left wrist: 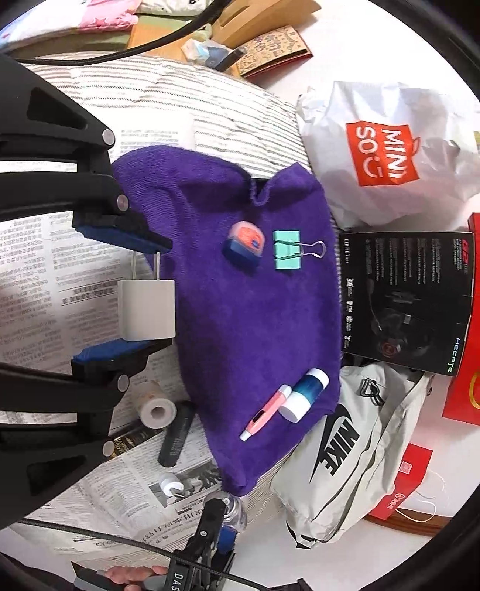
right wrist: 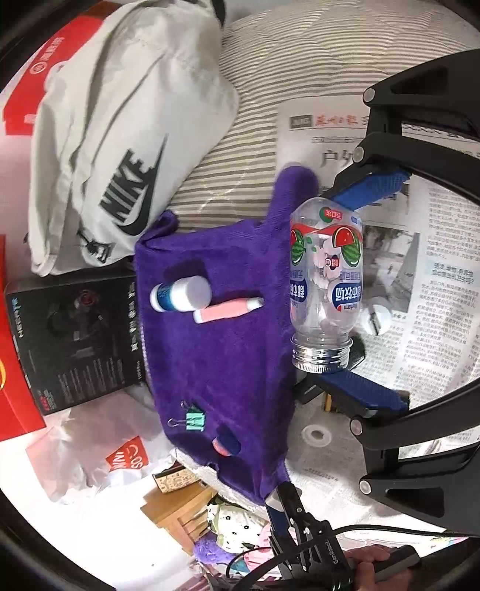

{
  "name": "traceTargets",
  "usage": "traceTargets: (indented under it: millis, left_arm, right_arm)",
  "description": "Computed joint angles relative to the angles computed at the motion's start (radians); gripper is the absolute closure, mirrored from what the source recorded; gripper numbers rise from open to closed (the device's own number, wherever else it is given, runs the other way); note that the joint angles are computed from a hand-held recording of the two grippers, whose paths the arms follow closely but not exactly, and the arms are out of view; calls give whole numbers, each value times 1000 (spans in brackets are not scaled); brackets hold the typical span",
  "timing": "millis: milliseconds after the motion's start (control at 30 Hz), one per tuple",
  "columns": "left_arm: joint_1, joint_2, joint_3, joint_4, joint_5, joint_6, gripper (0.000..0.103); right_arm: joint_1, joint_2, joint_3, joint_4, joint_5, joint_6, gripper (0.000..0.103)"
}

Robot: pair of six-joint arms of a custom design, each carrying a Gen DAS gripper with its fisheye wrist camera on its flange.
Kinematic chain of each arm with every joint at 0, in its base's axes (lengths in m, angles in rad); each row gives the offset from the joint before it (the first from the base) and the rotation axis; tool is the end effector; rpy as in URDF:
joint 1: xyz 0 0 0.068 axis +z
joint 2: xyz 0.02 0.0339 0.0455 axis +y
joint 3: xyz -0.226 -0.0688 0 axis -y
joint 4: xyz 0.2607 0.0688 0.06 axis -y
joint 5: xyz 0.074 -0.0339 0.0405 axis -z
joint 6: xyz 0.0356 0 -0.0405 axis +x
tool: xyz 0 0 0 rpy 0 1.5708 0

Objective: Organize rigid objects
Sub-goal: 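Carry the charger with the left tool while the right tool carries the bottle onto the towel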

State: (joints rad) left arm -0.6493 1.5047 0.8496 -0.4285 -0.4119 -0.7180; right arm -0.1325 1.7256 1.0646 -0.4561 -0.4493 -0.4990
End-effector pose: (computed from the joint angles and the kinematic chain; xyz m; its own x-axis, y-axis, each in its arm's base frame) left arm 0.2462 -0.1690 0.1335 -0.7964 -0.1524 -0.5853 -0.1582 0.9865 -0.0416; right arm 0.3430 -0.0301 0.1288 -0.7490 -0.3350 -0.5717 -0.4876 0.8629 0.1330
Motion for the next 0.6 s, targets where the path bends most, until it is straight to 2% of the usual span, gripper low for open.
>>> traceTargets:
  millis: [200,600]
  left_arm:
    - [52,2,13,7,13,47,61]
    - [188,-28,-27,44,58,125,61]
  right_arm:
    - [55,38,82,-22,3,10,23]
    - [241,245,260,-29,56,59,23]
